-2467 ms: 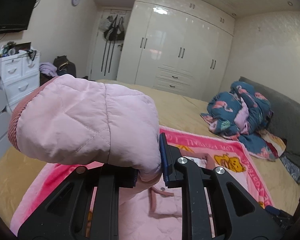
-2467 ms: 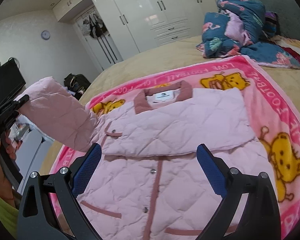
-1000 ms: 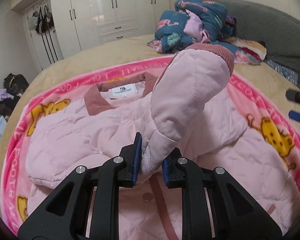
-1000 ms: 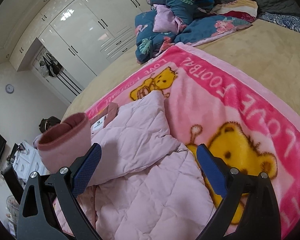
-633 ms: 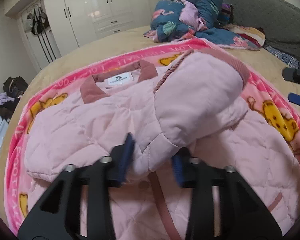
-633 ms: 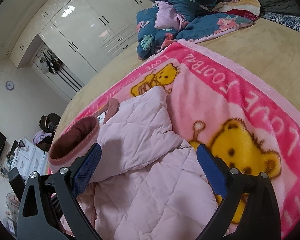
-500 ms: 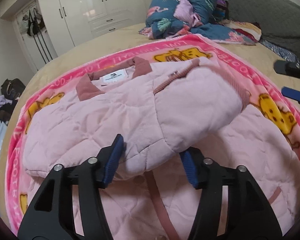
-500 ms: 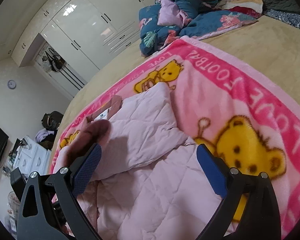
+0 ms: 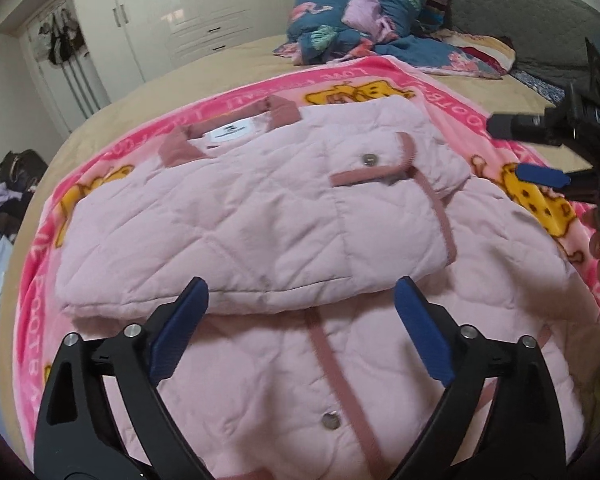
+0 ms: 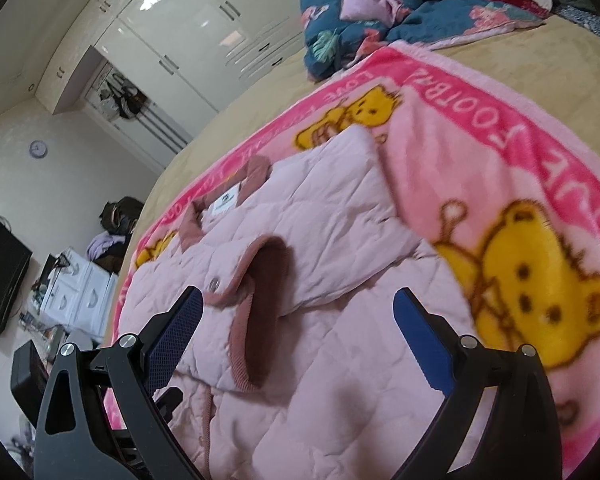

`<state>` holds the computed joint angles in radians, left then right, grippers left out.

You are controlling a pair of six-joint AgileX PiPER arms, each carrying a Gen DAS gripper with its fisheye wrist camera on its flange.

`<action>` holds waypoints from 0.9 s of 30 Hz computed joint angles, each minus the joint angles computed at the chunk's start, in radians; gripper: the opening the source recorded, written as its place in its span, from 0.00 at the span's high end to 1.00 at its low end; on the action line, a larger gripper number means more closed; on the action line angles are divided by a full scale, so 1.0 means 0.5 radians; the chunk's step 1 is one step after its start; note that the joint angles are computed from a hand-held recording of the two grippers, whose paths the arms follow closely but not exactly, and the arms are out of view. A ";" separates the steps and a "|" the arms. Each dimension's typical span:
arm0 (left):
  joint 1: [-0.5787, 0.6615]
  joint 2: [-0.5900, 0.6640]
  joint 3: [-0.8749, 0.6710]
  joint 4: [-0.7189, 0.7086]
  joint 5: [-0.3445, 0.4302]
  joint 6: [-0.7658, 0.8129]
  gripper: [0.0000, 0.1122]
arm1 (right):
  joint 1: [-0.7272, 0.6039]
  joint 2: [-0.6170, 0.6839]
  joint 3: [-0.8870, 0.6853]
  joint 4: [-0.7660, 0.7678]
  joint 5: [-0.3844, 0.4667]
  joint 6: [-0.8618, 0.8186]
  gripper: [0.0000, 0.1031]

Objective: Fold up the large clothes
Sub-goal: 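Grasp the rose-trimmed front edge with the right gripper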

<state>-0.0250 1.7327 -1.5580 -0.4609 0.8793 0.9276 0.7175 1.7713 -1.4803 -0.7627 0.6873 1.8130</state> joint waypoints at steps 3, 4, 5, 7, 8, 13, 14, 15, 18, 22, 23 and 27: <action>0.085 0.037 -0.080 -0.006 0.045 -0.040 0.17 | 0.003 0.119 -0.129 0.130 -0.071 -0.144 0.07; 0.122 0.056 -0.117 -0.008 0.060 -0.070 0.17 | 0.008 0.163 -0.174 0.170 -0.096 -0.190 0.07; 0.147 0.071 -0.144 -0.011 0.076 -0.083 0.17 | 0.013 0.213 -0.227 0.217 -0.113 -0.244 0.07; 0.213 0.110 -0.215 -0.017 0.107 -0.124 0.17 | 0.021 0.292 -0.308 0.269 -0.137 -0.299 0.07; 0.235 0.125 -0.244 -0.014 0.119 -0.141 0.17 | 0.030 0.348 -0.366 0.293 -0.132 -0.315 0.07; 0.357 0.187 -0.354 -0.007 0.122 -0.203 0.17 | 0.026 0.515 -0.499 0.427 -0.185 -0.363 0.07; 0.391 0.211 -0.394 -0.020 0.143 -0.220 0.17 | 0.016 0.530 -0.485 0.456 -0.262 -0.361 0.07; 0.418 0.227 -0.419 -0.033 0.159 -0.233 0.17 | 0.015 0.555 -0.493 0.455 -0.303 -0.342 0.08; 0.500 0.310 -0.551 -0.058 0.234 -0.297 0.17 | 0.037 0.625 -0.600 0.455 -0.220 -0.393 0.28; 0.615 0.449 -0.779 -0.094 0.329 -0.388 0.17 | 0.039 0.607 -0.512 0.329 -0.360 -0.267 0.66; 0.640 0.481 -0.830 -0.106 0.351 -0.409 0.17 | 0.036 0.602 -0.498 0.311 -0.397 -0.271 0.69; 0.720 0.629 -1.074 -0.134 0.478 -0.505 0.17 | 0.091 0.626 -0.684 0.206 -0.220 -0.474 0.77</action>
<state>0.3351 2.0473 -2.0948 -0.5277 1.1182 0.6753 0.7631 2.0844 -1.8223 -0.6595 0.5771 1.5760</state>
